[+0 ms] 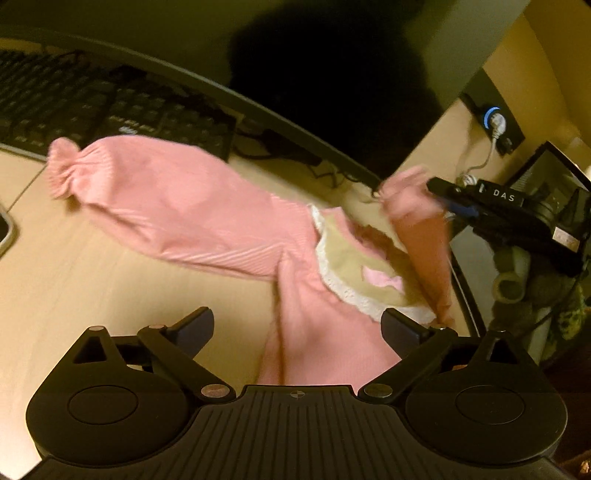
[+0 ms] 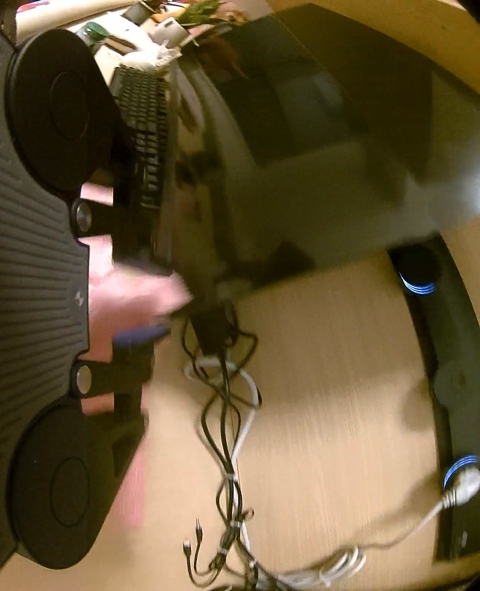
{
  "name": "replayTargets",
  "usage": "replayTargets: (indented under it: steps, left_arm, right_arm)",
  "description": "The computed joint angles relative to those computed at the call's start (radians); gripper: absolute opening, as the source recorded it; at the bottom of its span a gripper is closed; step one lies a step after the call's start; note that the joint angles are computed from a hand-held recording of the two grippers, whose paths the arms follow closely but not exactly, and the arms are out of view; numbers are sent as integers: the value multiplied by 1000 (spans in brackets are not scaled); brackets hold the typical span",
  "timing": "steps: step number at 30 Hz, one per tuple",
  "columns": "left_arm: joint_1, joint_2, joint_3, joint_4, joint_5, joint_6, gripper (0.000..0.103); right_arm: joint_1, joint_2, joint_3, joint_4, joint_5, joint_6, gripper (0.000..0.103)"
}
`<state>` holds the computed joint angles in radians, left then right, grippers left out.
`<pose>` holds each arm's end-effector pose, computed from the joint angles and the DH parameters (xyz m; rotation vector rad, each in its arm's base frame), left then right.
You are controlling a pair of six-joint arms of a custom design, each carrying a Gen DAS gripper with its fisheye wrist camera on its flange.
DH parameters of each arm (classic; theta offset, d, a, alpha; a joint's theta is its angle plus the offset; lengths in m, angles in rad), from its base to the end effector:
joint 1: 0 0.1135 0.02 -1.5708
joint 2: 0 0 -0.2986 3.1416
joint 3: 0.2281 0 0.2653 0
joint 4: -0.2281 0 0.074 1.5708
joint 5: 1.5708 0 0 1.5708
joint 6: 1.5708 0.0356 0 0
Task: Fold clothes
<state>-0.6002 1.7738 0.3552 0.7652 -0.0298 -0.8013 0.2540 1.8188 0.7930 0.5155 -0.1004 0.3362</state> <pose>0.2199 -0.1492 0.0930 -0.2505 2.3121 -0.7140 0.3612 0.0974 0.1596 0.0246 2.1115 0.4613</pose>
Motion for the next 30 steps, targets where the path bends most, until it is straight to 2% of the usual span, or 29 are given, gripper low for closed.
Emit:
replayTargets:
  steps: [4, 8, 15, 18, 19, 21, 26, 30]
  left_arm:
    - [31, 25, -5, 18, 28, -20, 101]
    - [43, 58, 21, 17, 54, -21, 101]
    - [48, 103, 84, -26, 87, -15, 101]
    - [57, 101, 86, -29, 44, -46, 101]
    - [62, 97, 81, -24, 21, -59, 100]
    - [79, 73, 68, -25, -39, -92, 100]
    - [132, 11, 41, -53, -194, -110, 98]
    - [201, 46, 63, -69, -212, -132, 81]
  right_arm:
    - [18, -29, -66, 64, 1, -38, 60]
    - [-25, -4, -103, 79, 54, -25, 61]
    - [-104, 189, -143, 85, 137, 10, 60]
    - [-75, 196, -158, 128, 181, -37, 65]
    - [-80, 187, -149, 115, 168, -34, 68]
    - [-85, 132, -189, 123, 119, -21, 83]
    - [-65, 44, -289, 141, 21, -56, 95]
    - [-59, 81, -284, 130, -17, 18, 103]
